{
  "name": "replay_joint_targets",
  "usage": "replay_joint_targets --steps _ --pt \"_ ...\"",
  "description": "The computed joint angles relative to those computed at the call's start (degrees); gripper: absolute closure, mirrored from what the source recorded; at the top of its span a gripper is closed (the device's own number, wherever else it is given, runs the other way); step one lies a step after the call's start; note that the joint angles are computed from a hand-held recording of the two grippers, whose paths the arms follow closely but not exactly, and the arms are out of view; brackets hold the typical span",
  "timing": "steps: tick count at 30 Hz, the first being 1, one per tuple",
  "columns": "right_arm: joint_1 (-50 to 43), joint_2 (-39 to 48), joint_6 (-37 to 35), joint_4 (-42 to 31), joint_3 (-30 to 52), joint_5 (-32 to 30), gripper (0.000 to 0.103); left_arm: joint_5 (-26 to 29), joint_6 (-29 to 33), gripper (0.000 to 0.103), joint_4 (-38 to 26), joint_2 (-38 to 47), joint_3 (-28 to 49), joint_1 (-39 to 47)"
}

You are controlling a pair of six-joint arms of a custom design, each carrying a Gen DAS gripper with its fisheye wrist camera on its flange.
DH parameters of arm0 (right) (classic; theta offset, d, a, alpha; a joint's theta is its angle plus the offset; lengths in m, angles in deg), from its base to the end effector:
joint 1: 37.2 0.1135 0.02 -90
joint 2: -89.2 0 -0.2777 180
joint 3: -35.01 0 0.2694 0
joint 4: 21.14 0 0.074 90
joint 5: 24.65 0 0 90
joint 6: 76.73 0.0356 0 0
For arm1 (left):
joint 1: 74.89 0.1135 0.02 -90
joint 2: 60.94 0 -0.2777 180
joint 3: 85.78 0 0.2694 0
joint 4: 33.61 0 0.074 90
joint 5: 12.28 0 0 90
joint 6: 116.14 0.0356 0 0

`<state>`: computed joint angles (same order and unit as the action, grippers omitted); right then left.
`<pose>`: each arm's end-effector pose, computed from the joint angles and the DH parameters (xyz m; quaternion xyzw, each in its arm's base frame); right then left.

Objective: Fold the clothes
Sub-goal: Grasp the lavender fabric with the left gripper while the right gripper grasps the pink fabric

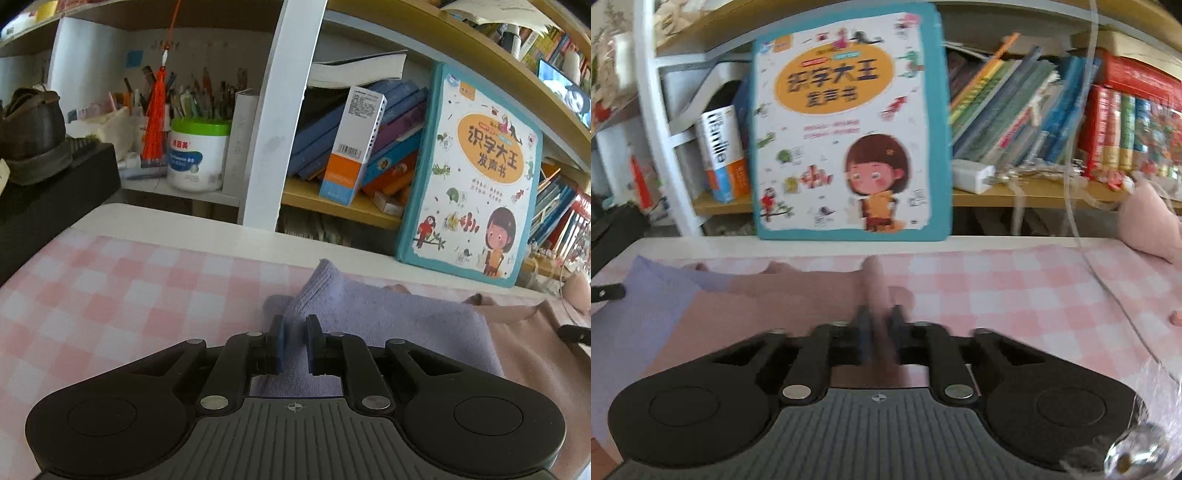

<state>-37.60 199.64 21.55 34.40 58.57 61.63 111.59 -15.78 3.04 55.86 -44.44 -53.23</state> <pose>0.2252 0.0007 0.0477 0.0501 0.8701 0.0619 0.4865 0.2801 0.0899 0.0357 0.0403 0.8710 -0.1385 0.4697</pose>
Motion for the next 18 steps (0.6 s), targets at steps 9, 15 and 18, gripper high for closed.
replay_joint_targets --steps 9,15,18 --pt "-4.3 4.6 3.1 1.2 1.5 -4.7 0.097 -0.6 1.2 0.09 1.4 0.7 -0.5 -0.3" --pt "-5.8 5.2 4.2 4.2 -0.3 -6.7 0.089 -0.4 1.2 0.086 2.3 0.0 -1.5 0.1" --pt "-7.7 4.2 4.9 5.5 -2.3 -8.4 0.079 -1.0 0.8 0.079 7.1 -1.2 -4.6 0.4"
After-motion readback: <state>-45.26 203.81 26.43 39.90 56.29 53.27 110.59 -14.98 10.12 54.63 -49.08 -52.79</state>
